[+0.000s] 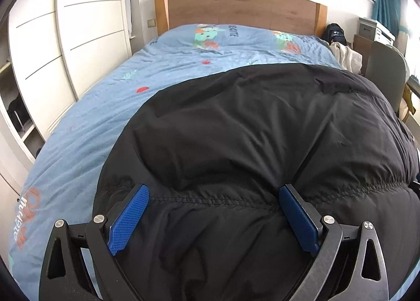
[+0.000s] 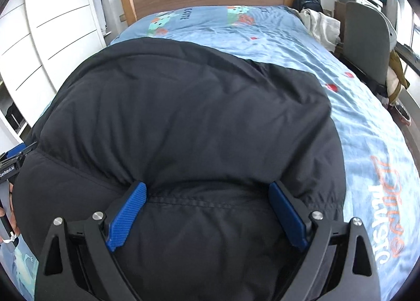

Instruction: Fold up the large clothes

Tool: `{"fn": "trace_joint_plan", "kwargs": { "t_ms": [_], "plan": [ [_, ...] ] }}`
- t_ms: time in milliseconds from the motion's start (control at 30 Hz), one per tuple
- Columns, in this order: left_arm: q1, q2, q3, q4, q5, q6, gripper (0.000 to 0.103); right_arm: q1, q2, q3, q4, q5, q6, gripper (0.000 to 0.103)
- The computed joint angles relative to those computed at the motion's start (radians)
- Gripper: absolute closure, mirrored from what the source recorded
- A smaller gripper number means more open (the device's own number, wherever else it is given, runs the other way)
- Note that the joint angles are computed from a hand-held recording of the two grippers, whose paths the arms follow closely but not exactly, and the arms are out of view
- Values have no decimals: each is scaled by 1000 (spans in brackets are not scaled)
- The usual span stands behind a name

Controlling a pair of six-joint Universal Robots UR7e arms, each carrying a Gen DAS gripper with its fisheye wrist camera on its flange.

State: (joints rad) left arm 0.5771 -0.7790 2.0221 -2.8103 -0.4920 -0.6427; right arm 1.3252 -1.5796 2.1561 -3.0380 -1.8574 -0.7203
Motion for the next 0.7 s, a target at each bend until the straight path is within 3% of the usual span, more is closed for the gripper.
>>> {"fn": "trace_joint_plan", "kwargs": {
  "t_ms": [367, 700],
  "plan": [
    [-15, -13, 24, 25, 22, -34, 5, -13, -44, 20, 9, -22, 10, 8],
    [-27, -64, 34, 212, 35, -158, 3, -17, -92, 42, -11, -76, 14, 8]
  ]
}}
